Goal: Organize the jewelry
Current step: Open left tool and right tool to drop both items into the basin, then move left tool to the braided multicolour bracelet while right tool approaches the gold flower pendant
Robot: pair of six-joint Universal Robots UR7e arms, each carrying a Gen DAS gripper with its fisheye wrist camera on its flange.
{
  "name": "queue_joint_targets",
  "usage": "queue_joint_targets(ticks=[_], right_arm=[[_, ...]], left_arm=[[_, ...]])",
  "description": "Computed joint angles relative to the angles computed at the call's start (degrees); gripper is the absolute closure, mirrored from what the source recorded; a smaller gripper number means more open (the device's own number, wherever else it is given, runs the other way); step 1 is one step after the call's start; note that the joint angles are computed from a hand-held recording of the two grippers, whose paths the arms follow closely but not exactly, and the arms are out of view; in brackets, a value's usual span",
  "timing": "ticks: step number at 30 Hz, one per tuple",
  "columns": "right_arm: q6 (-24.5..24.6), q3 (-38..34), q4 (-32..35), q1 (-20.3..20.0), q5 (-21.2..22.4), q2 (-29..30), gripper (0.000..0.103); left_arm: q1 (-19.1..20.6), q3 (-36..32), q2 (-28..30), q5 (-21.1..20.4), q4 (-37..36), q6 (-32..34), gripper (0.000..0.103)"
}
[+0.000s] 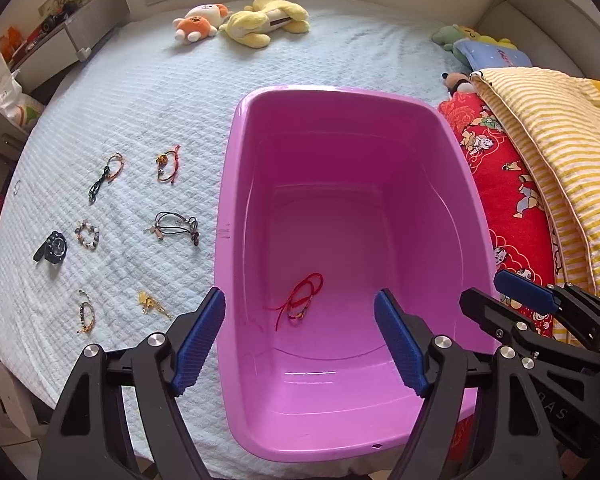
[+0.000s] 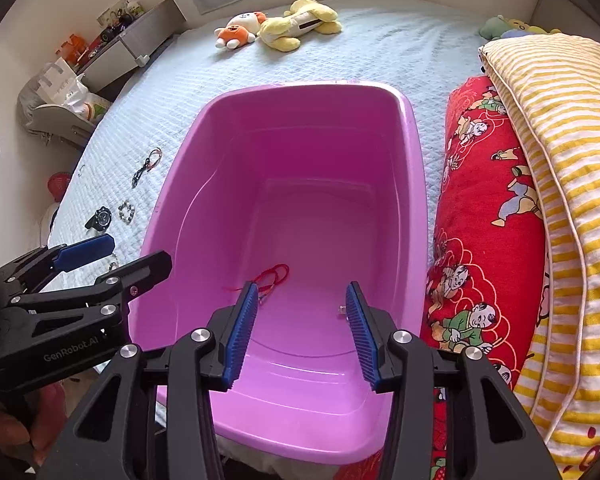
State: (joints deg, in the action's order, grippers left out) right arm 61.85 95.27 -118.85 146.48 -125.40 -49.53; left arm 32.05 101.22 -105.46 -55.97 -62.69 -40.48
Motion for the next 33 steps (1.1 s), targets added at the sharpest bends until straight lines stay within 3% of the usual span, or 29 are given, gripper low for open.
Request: queue_joint_targets(ticks=[9,17,26,33], right_arm=[[0.60,-1.11,-1.18,0.48,3.87,0.20,0.052],[0.07,-6.54,0.10,1.21,7.56,4.20,0.050],[-5.97,-17.43,1.95,3.11,11.26,14.26,0.045],[-5.00,-31.50,6.09,5.10,12.44,25.21,0.045]], left_arm=[[-1.98,-3.99,-0.64,-0.53,6.46,-3.13,0.021],[-2.25,-8.90,-2.63,-0.17,13.95,-7.44,0.019],[0.53,-18.23,-5.94,2.07,26.90,-13.66,0.016],[6.15,-30.11,-6.63,6.92,36.58,-13.52,0.015]])
